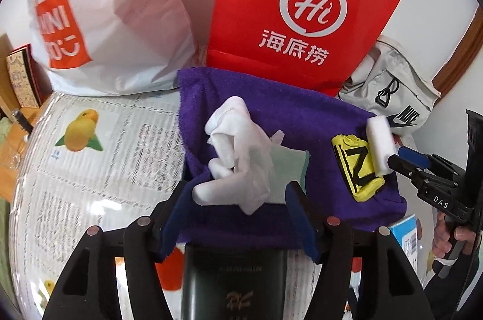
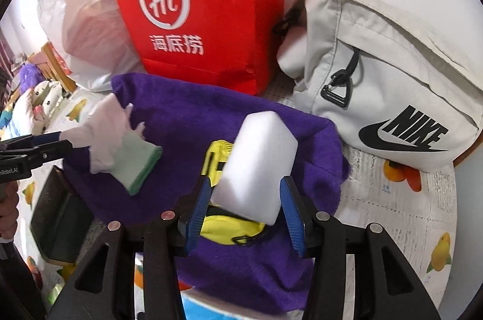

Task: Organize soft objects
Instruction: 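Withdraw both grippers from the towel back toward the remaining items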

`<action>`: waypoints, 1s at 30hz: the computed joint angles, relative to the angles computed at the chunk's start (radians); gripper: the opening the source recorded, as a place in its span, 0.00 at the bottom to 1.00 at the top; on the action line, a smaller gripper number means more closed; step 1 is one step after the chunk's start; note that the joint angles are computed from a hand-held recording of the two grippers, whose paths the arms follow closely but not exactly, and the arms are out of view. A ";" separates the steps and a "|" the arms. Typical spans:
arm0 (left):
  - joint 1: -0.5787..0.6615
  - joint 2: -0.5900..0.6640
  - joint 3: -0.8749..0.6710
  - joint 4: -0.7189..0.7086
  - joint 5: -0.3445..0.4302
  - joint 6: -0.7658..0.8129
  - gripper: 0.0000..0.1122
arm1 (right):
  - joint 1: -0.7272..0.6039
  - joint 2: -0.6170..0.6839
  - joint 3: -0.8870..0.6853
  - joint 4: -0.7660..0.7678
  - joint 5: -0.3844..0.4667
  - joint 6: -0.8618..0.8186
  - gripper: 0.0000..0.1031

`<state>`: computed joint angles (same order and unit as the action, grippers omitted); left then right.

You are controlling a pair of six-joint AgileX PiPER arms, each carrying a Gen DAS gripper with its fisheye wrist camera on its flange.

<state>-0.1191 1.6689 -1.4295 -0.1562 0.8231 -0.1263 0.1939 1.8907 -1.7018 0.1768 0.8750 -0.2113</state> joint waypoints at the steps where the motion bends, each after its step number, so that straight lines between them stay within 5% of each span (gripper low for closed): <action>1: 0.000 -0.013 0.009 0.004 0.002 -0.003 0.56 | 0.003 -0.013 0.015 0.002 -0.005 0.001 0.46; 8: 0.003 -0.142 0.124 0.007 -0.012 -0.004 0.56 | 0.034 -0.159 0.181 -0.001 -0.059 0.036 0.47; 18: -0.026 -0.377 0.333 0.005 -0.064 0.005 0.56 | 0.105 -0.542 0.582 -0.028 -0.156 0.155 0.53; 30: -0.134 -0.626 0.556 0.090 -0.053 -0.133 0.56 | 0.219 -0.975 0.951 -0.077 -0.089 0.361 0.50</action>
<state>-0.2535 1.0432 -0.8737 -0.0665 0.7696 -0.2590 0.4132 0.9154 -0.7506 0.1002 0.7863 0.1497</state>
